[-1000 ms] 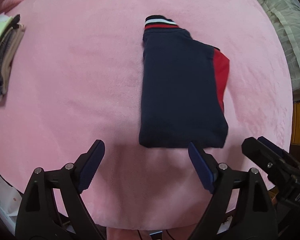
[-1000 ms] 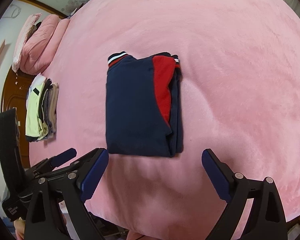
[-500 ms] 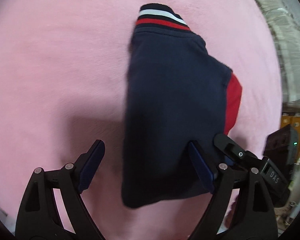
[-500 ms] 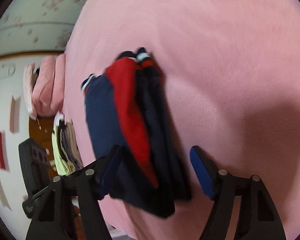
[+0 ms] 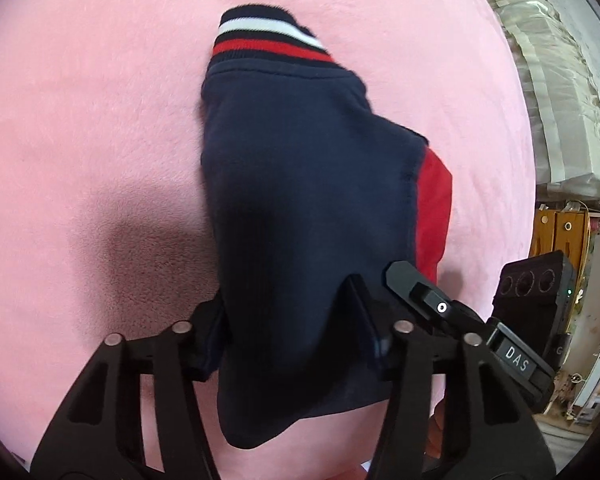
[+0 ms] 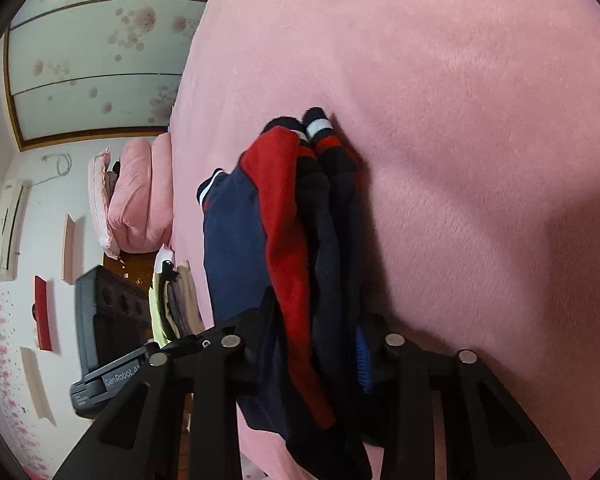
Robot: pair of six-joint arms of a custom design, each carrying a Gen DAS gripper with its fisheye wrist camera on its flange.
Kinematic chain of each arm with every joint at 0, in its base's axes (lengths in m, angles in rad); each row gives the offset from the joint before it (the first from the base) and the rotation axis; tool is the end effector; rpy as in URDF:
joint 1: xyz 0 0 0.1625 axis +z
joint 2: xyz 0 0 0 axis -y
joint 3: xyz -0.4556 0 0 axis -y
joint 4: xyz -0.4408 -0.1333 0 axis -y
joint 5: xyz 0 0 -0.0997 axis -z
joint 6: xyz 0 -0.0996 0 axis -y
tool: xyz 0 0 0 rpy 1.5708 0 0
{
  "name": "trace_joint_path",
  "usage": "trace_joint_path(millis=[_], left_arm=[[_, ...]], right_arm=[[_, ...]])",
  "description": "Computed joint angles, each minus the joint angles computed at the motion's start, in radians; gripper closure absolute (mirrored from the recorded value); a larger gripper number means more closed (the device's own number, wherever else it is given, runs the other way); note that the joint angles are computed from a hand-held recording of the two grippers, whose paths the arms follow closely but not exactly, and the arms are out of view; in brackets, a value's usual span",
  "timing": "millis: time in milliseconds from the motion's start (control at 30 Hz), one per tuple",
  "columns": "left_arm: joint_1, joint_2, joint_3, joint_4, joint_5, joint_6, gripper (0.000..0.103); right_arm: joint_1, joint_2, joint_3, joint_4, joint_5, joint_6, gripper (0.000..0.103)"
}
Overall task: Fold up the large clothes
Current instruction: 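Grasp the folded jacket bundle with both grippers and lift it, then carry the bundle with both grippers onto the folded clothes stack and release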
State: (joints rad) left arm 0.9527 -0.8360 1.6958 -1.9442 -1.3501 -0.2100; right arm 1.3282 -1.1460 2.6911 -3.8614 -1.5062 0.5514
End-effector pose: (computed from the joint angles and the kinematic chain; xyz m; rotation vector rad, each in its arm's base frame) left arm -0.2420 -0.6081 0.0340 0.6210 2.6339 0.4939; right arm 0.0540 -0.3634 0.1316 1.0406 2.5725 -1.0583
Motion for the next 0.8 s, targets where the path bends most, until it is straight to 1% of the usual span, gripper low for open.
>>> trace_joint_path(millis=[33,100,133,167,233,300,400,500,567,633,667,700,733,800], left_arm=[[-0.004,-0.004,0.0,0.001,0.0,0.001,0.059],[-0.006,-0.009,-0.017,0.018,-0.011,-0.004,0.061],[-0.007,-0.015,-0.027,0.034,-0.021,-0.006,0.061],[-0.01,-0.019,-0.04,0.053,-0.027,-0.006,0.061],[-0.02,-0.039,-0.052,0.095,-0.034,-0.008,0.061],[-0.024,-0.046,-0.102,0.171,-0.019,-0.008,0.061],[-0.026,-0.085,-0.153,0.262,0.002,-0.004,0.062],[-0.002,-0.133,-0.221,0.334,0.019,0.009,0.064],[0.021,-0.159,-0.278,0.383,0.039,0.011,0.065],[0.044,-0.174,-0.356,0.44,0.07,0.014,0.067],[0.056,-0.179,-0.394,0.465,0.089,0.019,0.067],[0.072,-0.18,-0.457,0.511,0.114,0.031,0.068],[0.085,-0.178,-0.516,0.548,0.142,0.042,0.068],[0.106,-0.164,-0.62,0.602,0.182,0.055,0.068]], right_arm=[[0.018,-0.002,-0.003,-0.002,-0.019,0.004,0.075],[0.061,-0.011,-0.014,0.01,-0.064,0.007,0.076],[0.073,-0.014,-0.011,0.005,-0.077,0.009,0.076],[0.101,-0.028,-0.016,0.019,-0.103,0.025,0.077],[0.172,-0.064,-0.025,0.06,-0.172,0.043,0.077],[0.27,-0.088,-0.05,0.113,-0.261,0.073,0.078],[0.372,-0.1,-0.087,0.193,-0.323,0.131,0.078],[0.479,-0.051,-0.162,0.233,-0.379,0.185,0.078],[0.545,-0.002,-0.23,0.261,-0.397,0.211,0.078],[0.602,0.062,-0.319,0.3,-0.405,0.213,0.078],[0.626,0.089,-0.362,0.33,-0.412,0.203,0.078],[0.66,0.134,-0.431,0.371,-0.418,0.188,0.078],[0.676,0.167,-0.478,0.392,-0.412,0.182,0.078],[0.704,0.249,-0.593,0.422,-0.369,0.188,0.078]])
